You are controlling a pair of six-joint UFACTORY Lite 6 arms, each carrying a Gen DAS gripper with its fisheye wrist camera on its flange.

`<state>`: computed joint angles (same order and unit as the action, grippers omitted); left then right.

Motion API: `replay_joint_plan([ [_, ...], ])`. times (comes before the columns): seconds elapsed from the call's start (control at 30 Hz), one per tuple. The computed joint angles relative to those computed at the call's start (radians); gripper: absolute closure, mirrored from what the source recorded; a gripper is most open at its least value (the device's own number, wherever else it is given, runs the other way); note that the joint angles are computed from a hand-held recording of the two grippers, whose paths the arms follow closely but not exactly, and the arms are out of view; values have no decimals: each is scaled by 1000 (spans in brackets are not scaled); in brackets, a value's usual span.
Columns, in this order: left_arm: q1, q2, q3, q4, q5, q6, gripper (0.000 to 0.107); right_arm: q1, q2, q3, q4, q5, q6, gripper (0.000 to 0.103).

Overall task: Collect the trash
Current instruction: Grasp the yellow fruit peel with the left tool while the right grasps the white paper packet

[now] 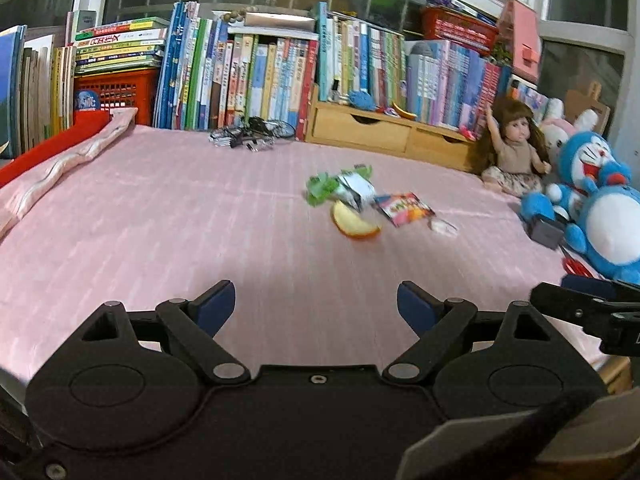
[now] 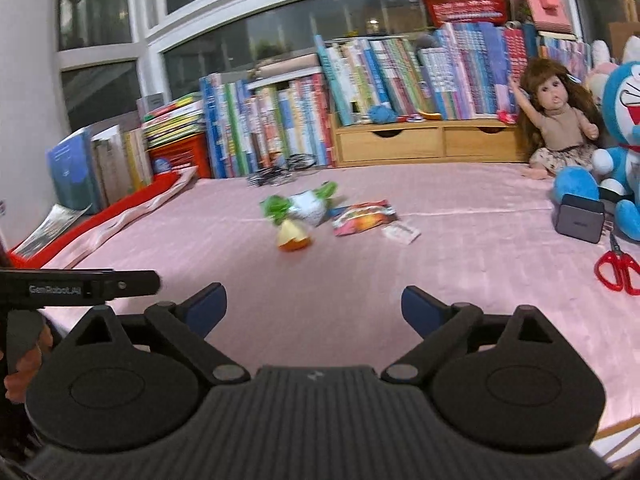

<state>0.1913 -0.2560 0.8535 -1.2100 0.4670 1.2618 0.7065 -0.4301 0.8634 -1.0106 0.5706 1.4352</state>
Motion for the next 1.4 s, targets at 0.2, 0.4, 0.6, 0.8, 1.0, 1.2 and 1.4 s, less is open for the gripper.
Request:
replay_joint_plan([
  [0.2,-54,214,197,-46,-72,5,19,-191,94,69,93,-111,-145,4],
  [0.4,-105,444,450,35,-144,-116,19,-329,255,177,157,-181,-245,4],
  [0.6,-162,644,674,283,-145,-397,18,-414,418,268,266,-238,-337,4],
  [0.8,-235,753,759,330,-115,-493,18,-454,569,382,300,-248,-422,4],
  [1.0,-314,809,783,391,-162,-569,18,-475,705,537,406,-204,-706,7],
  [1.2,-342,882,844,407,-189,-602,19,-506,751,579,578,-244,-950,11],
  [1.4,-348,950,917,446,-186,-671,25,-514,802,614,652,-264,-1038,15],
])
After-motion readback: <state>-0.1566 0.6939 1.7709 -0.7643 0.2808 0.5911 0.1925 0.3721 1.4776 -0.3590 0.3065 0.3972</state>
